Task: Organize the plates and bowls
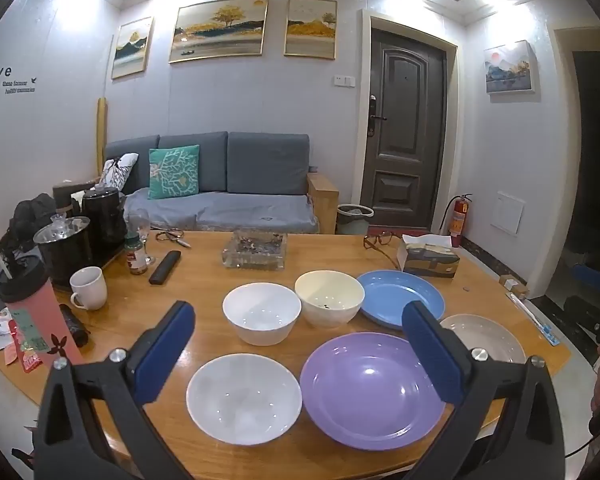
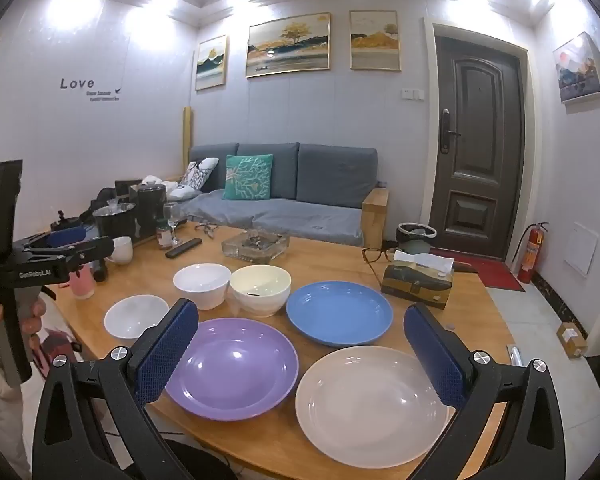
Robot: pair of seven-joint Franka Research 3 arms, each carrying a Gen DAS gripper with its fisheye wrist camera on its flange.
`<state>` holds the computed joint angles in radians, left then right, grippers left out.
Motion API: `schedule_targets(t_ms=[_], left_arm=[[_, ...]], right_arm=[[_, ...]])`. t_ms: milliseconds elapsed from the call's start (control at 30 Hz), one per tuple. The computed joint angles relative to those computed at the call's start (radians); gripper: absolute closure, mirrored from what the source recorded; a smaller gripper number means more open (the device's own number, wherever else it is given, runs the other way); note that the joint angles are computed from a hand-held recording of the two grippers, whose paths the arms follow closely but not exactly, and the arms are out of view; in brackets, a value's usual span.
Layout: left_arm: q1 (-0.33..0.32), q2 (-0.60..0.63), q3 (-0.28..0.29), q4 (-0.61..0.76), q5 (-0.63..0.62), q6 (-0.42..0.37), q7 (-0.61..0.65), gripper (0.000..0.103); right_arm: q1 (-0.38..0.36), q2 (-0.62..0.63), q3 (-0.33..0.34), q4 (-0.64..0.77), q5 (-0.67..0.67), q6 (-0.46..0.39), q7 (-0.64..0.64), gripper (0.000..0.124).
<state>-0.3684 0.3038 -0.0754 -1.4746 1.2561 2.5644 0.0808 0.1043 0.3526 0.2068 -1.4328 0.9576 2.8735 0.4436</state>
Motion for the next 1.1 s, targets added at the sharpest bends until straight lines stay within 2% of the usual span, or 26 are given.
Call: schedule_targets(t_ms=[233, 633, 1100], left_arm=[[0.014, -0.016, 0.001, -0.025, 0.004, 0.039, 0.005, 0.000], [-0.001, 0.001, -0.002, 0.002, -0.001, 0.015, 0.027, 0.000], [0.000, -0.003, 0.000, -0.005, 0.000, 0.026, 0.028, 0.000]], right_arm=[[-0.001, 0.002, 0.002, 0.003, 0.000, -0.001, -0.007, 0.022], [-0.001, 0.000, 0.003, 0.000, 0.006, 0.007, -0.015, 0.022], [-0.002, 0.002, 0.004, 0.001, 0.005, 0.006, -0.015, 0.022]])
